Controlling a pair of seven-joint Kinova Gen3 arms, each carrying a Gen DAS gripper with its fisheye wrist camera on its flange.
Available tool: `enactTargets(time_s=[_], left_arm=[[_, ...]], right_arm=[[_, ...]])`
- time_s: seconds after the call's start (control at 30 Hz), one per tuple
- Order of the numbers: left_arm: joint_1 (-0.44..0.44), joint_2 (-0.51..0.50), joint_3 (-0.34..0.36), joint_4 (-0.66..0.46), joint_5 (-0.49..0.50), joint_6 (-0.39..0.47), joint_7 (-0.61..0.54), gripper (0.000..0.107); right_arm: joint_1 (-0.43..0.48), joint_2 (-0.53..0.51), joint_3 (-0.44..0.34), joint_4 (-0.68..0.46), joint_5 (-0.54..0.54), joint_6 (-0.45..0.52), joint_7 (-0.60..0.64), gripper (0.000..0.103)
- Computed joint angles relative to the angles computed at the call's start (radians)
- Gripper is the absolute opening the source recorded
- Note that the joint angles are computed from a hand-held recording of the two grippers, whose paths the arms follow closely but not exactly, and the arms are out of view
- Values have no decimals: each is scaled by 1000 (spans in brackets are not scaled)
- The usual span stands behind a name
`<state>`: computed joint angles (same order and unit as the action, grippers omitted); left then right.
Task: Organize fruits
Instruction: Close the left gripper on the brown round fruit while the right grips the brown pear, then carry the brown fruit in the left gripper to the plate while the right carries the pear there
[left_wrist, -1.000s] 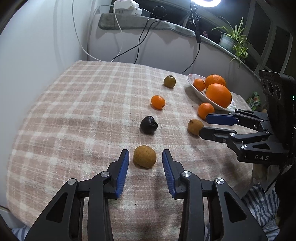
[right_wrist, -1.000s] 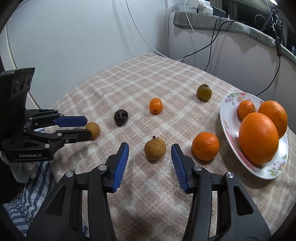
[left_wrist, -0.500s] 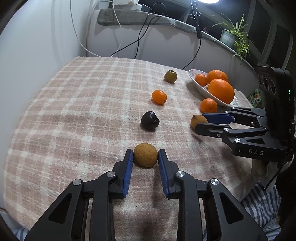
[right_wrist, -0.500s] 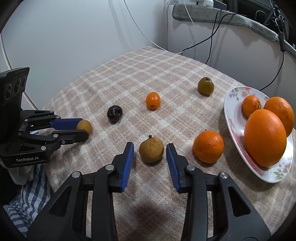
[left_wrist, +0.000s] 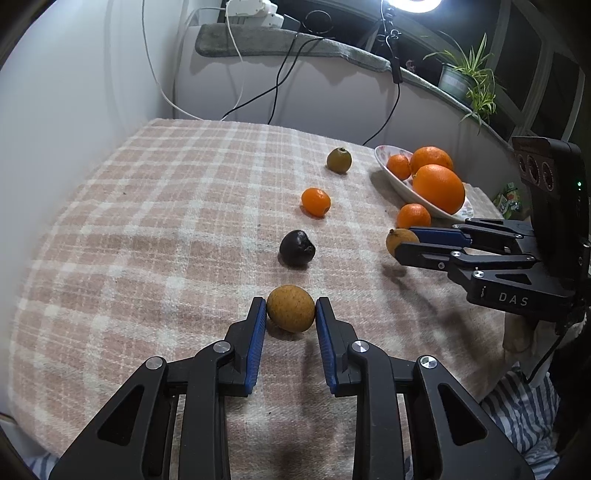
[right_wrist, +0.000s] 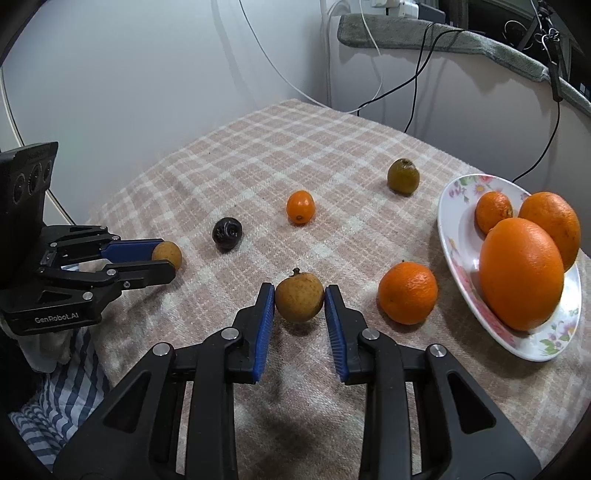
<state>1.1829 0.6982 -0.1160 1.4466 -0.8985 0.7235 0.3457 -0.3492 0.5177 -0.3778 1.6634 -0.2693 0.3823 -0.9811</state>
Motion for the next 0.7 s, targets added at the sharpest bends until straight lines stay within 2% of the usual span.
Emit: enactTargets(time_s=[0.43, 0.7], left_arm=[[-6, 2, -2, -54, -34, 13, -45, 26], [-12, 16, -13, -111, -46, 5, -85, 26]], right_arm=[[137, -73, -84, 66, -102, -43, 102, 29], [208, -116, -103, 95, -169, -58, 162, 29]])
